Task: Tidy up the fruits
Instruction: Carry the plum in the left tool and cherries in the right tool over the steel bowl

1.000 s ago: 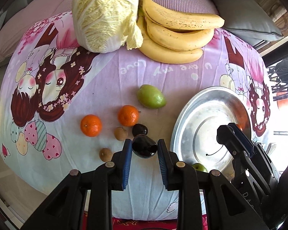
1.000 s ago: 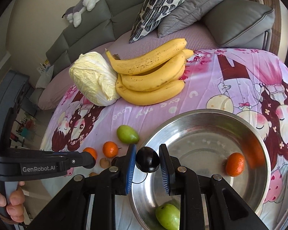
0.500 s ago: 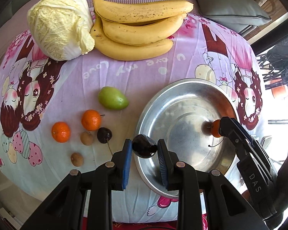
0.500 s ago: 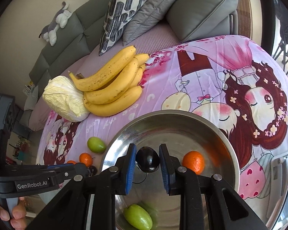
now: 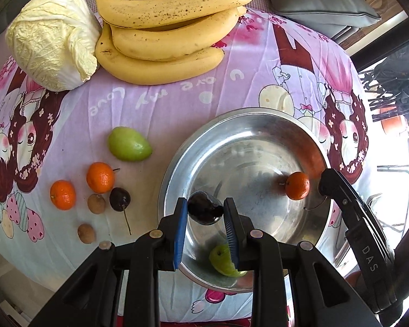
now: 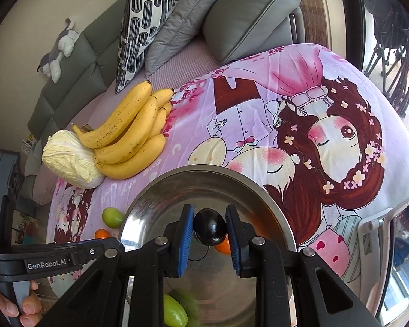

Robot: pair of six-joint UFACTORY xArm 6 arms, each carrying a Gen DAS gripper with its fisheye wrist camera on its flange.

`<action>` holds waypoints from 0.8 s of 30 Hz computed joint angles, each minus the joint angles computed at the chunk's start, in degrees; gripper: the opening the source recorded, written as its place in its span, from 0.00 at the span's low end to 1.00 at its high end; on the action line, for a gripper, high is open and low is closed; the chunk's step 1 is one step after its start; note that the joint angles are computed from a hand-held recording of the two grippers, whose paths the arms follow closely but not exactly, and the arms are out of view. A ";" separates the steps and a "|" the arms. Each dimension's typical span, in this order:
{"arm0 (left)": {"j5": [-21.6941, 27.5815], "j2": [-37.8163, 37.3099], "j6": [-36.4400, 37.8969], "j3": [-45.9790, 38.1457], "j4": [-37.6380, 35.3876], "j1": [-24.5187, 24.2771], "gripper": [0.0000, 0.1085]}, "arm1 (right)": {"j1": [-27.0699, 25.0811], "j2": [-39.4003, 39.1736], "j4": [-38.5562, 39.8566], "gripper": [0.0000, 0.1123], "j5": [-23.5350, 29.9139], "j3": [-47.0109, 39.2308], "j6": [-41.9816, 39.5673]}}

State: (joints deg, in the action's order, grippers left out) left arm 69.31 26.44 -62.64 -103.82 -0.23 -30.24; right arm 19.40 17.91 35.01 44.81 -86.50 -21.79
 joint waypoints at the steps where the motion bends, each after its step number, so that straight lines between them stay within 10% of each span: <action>1: 0.24 0.36 0.05 -0.43 -0.11 0.00 0.26 | 0.13 0.01 -0.11 0.23 0.02 -0.02 -0.10; 24: 1.59 5.02 0.26 -4.79 -2.17 0.17 0.26 | 3.75 2.20 -6.01 0.24 2.24 -2.25 1.01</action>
